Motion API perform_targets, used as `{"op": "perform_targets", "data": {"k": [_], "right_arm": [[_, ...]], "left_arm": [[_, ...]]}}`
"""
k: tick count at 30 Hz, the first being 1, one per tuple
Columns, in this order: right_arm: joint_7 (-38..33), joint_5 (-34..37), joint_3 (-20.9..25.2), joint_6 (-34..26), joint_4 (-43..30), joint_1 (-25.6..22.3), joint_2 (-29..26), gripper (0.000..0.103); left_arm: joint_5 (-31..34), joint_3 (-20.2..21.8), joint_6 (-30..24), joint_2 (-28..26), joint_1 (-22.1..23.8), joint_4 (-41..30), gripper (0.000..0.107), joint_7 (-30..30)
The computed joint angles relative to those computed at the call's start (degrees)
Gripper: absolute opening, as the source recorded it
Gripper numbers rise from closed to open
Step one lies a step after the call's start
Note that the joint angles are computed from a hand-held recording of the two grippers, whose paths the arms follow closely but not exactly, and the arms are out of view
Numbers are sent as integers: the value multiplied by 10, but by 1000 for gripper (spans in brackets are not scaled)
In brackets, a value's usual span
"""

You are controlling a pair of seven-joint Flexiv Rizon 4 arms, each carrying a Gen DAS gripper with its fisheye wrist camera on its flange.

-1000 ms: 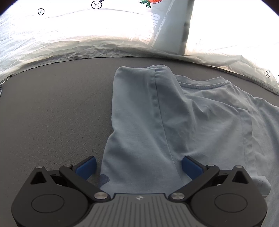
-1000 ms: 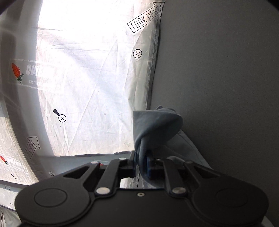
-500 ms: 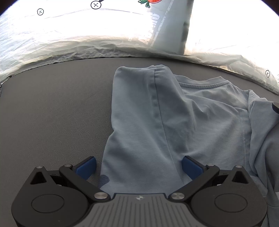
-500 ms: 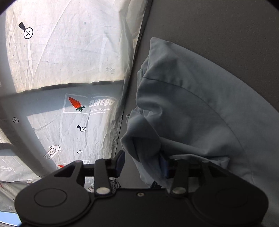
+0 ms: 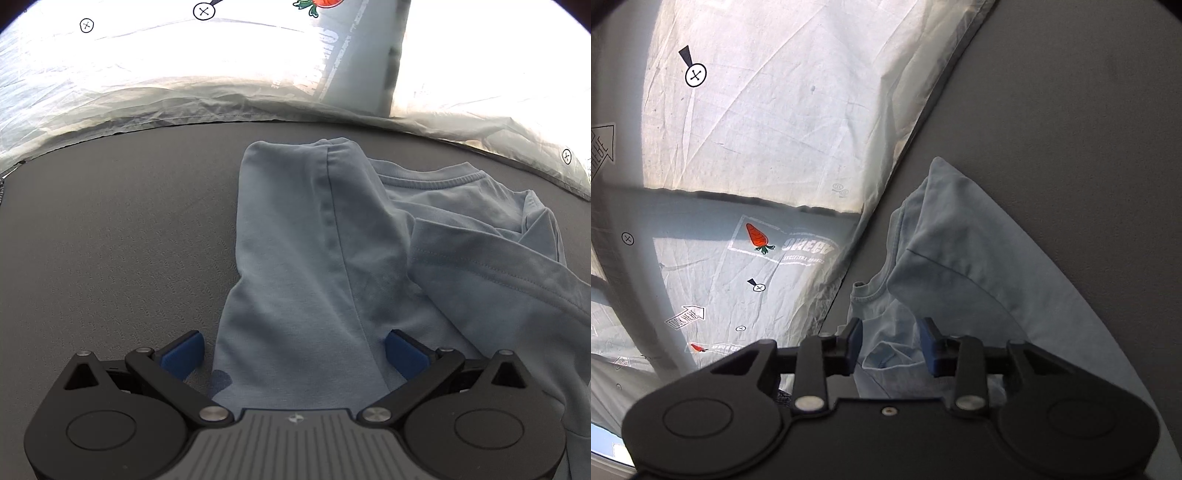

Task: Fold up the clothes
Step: 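Pull the open right gripper back from the folded sleeve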

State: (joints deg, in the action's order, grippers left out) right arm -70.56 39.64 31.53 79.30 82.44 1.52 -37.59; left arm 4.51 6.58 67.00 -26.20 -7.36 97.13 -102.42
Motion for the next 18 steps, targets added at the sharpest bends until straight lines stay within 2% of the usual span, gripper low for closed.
{"op": "perform_targets", "data": {"k": [3, 5, 7, 11, 13, 16, 17, 18], "right_arm": [[27, 30, -1, 30, 39, -7, 8, 35], [68, 27, -21, 39, 57, 7, 12, 35], [90, 21, -19, 38, 62, 7, 7, 34], [41, 33, 46, 16, 42, -32, -14, 33], [1, 46, 73, 6, 36, -47, -16, 33], [-64, 52, 81, -6, 52, -60, 18, 35], [-76, 46, 65, -11, 65, -51, 39, 39], [-75, 9, 31, -9, 97, -27, 71, 42]], "left_arm": [[0, 0, 2, -1, 1, 0, 103, 0], [0, 0, 1, -2, 1, -1, 103, 0], [0, 0, 2, -2, 1, -1, 103, -1], [8, 5, 20, -1, -4, 6, 103, -10], [2, -3, 26, 4, 3, 16, 103, 5], [-31, -24, -11, 39, 22, 43, 103, 44], [-34, -25, -3, 53, 23, 59, 103, 47], [-31, -21, 11, 78, 22, 86, 103, 48]]}}
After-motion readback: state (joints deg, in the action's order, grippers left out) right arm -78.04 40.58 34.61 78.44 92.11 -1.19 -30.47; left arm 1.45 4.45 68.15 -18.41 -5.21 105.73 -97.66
